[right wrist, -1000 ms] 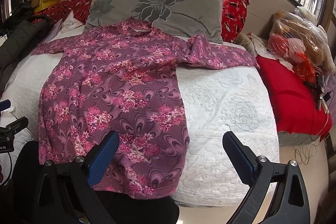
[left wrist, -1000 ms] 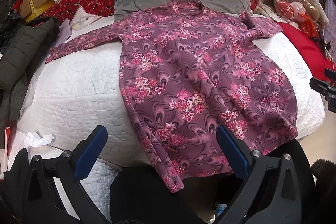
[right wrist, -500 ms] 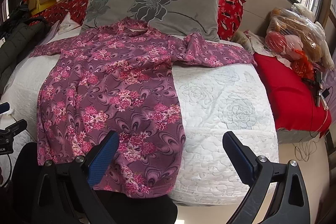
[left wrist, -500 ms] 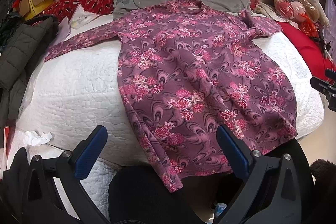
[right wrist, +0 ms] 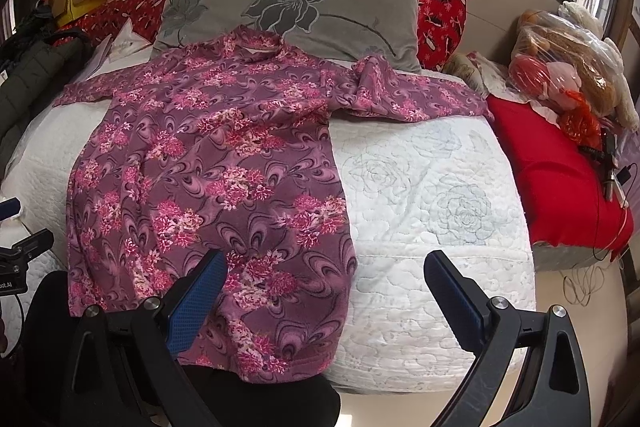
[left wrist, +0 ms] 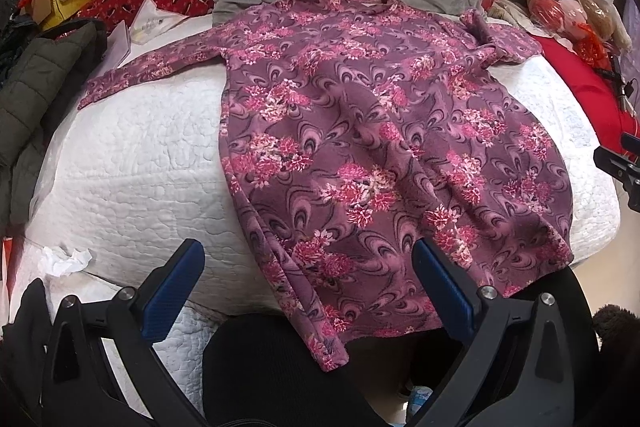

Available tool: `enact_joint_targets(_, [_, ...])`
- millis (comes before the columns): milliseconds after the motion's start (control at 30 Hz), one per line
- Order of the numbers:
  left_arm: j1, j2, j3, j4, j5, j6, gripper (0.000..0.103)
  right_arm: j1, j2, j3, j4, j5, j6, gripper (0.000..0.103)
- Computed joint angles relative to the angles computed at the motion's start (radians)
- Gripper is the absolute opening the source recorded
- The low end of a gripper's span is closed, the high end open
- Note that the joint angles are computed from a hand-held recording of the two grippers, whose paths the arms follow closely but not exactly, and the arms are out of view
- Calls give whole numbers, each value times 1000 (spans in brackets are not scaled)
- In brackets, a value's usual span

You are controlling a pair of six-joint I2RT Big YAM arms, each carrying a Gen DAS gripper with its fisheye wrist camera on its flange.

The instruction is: Fold small clothes

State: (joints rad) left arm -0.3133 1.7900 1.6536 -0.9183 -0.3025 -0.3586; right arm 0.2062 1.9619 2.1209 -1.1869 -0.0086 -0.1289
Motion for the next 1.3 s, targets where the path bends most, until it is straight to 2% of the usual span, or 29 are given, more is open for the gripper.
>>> enact_joint_targets(100, [13,16,18,-21,10,-7,103,-1,15,14,-11,-1,2,99])
enact_joint_targets(200, [61,46,57,-84,55,-61,103,-8,61,64,-61,10,5,99])
enact_joint_targets(333, [145,109,121,-223,127,-165,103,-32,163,175,-191,19,41,95])
enact_joint_targets(467, [183,148,141,-284,210,-207,103,-47,238,238,-282,0,62,92])
enact_joint_targets(500, [182,152,138,-283,239,-203,103,-49,259,259,-311,-16,65,88])
enact_joint_targets(567, [169,156,134,-271,290,-179,103,-52,301,307,-378,-71,65,72])
enact_joint_targets(600, [157,166,143,-277,310,-159,103,-52,311,317,-397,-92,62,70])
enact_joint_targets(633, [146,177,153,-286,328,-140,103,-48,297,291,-379,-87,54,68])
enact_joint_targets(667, [135,192,165,-299,351,-119,98,-47,285,273,-366,-95,39,55])
enact_joint_targets(700, [123,209,179,-316,372,-97,80,-47,277,264,-363,-109,27,46])
enact_joint_targets(733, [113,229,200,-341,384,-77,64,-45,267,255,-362,-109,17,29])
enact_joint_targets(767, [104,255,227,-379,394,-48,18,-44,265,254,-368,-113,10,12])
enact_joint_targets(800, [96,281,254,-425,389,-28,3,-45,265,257,-381,-133,-2,5])
enact_joint_targets(833, [93,291,266,-449,373,-29,2,-50,256,247,-380,-164,-5,5])
enact_joint_targets(867, [95,278,251,-437,372,-33,2,-52,245,236,-370,-175,-4,5])
enact_joint_targets(933, [115,222,196,-399,402,-50,2,-69,198,197,-336,-238,6,5])
enact_joint_targets(1067, [172,58,69,-318,447,-77,2,-115,110,165,-322,-357,5,5])
enact_joint_targets(1133, [194,-10,11,-293,455,-89,2,-134,57,130,-330,-371,-27,5])
enact_joint_targets(1200, [202,-50,-45,-288,441,-95,2,-141,47,130,-371,-373,-48,5])
enact_joint_targets(1300, [222,-27,-52,-334,461,-105,2,-140,47,86,-398,-344,-60,4])
